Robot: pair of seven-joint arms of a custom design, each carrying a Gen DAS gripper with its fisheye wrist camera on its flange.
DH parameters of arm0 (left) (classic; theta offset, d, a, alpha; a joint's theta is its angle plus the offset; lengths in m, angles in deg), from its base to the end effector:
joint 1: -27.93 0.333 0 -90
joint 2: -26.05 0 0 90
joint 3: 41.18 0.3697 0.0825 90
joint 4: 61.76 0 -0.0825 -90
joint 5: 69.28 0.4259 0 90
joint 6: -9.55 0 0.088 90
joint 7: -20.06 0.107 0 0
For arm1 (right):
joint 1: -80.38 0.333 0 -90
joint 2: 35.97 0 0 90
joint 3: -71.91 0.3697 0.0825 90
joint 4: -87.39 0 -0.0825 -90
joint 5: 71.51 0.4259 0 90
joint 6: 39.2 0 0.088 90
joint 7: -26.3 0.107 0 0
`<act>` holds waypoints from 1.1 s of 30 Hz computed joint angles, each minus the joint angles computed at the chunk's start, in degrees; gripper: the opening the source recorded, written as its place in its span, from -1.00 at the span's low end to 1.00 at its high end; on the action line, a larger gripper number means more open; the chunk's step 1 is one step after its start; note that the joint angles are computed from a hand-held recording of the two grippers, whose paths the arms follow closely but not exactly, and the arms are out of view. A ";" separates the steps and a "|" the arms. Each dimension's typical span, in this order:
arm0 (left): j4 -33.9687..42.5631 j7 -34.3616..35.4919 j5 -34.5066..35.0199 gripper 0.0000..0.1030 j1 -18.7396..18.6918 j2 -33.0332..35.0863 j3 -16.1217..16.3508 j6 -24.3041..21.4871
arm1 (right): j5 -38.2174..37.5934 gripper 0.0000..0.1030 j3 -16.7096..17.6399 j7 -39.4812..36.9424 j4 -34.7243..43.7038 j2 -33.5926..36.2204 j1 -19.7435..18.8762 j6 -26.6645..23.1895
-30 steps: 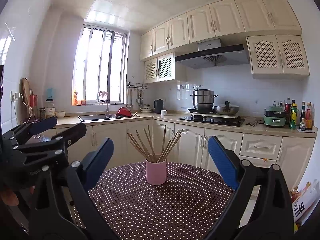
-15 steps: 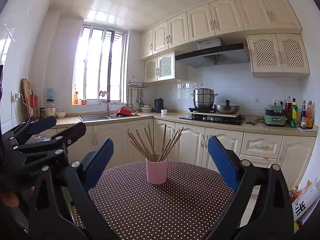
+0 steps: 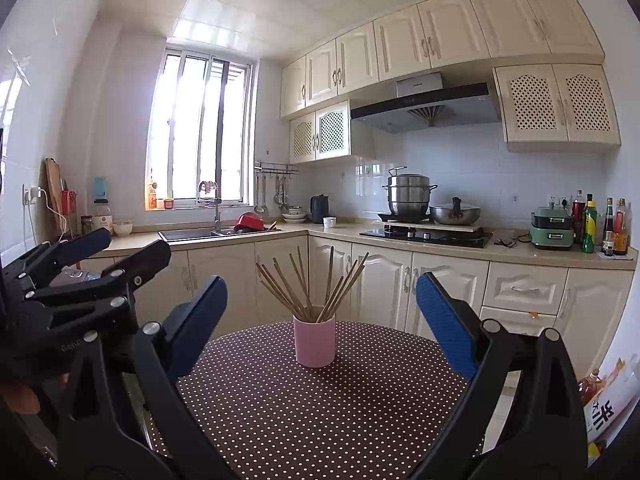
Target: Organize utensils
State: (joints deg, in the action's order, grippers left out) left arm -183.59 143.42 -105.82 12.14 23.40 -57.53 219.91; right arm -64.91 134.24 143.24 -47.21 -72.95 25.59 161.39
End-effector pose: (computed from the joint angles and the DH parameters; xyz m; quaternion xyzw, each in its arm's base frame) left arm 0.5224 -0.2413 0.6383 -0.4327 0.5872 -0.5309 0.4314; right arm 0.4836 0.1894 0.6338 -0.4972 0.5271 -0.4953 0.4791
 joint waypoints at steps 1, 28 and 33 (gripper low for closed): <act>0.03 -0.07 0.07 0.61 0.01 -0.03 0.04 -0.11 | 0.04 0.81 0.08 0.00 0.02 0.04 -0.05 0.01; 0.15 1.28 -1.04 0.61 0.43 -0.37 -0.22 -0.87 | 0.47 0.81 0.73 -0.21 -0.36 0.55 -0.26 0.42; 0.09 1.19 -0.95 0.61 0.49 -0.44 -0.23 -0.96 | 0.67 0.81 0.63 -0.35 -0.67 0.57 -0.06 0.66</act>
